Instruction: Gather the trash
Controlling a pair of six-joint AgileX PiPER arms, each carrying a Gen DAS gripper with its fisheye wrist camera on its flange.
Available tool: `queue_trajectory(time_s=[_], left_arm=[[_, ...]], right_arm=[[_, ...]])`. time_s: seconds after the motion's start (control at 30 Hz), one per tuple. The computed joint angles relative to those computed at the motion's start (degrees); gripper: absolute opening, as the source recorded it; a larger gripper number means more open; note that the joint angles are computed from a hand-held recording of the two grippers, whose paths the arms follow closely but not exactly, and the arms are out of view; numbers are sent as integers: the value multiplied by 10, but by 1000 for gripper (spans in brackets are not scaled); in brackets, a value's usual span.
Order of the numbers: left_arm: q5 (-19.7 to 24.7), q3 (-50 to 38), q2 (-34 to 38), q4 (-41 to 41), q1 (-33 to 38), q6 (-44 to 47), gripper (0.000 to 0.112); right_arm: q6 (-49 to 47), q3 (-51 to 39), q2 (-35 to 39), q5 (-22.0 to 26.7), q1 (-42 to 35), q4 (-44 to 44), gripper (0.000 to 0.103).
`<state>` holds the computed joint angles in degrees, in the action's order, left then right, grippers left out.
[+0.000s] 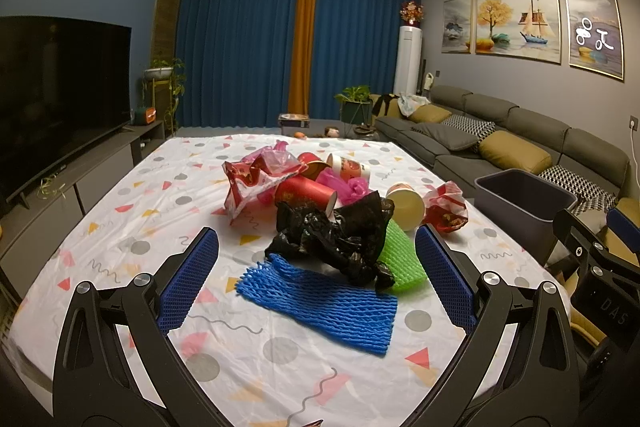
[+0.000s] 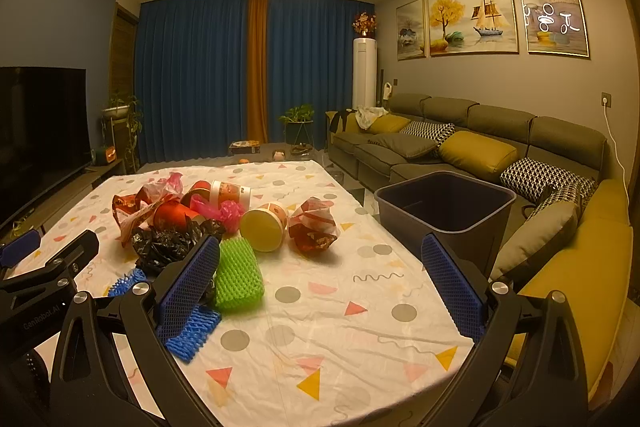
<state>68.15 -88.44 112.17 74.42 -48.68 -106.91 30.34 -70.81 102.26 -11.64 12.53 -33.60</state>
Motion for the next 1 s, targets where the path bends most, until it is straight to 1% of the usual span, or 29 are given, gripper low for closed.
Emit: queue_trajectory(time_s=[0.73,1.0], left_arm=[[-2,-1,3,1,0,-3,97],[-5,1,3,2,3,-5,97]], right_arm=[[-3,-3,5,-1,1,4,98],[-17,-3,6,-2,4,19,98]])
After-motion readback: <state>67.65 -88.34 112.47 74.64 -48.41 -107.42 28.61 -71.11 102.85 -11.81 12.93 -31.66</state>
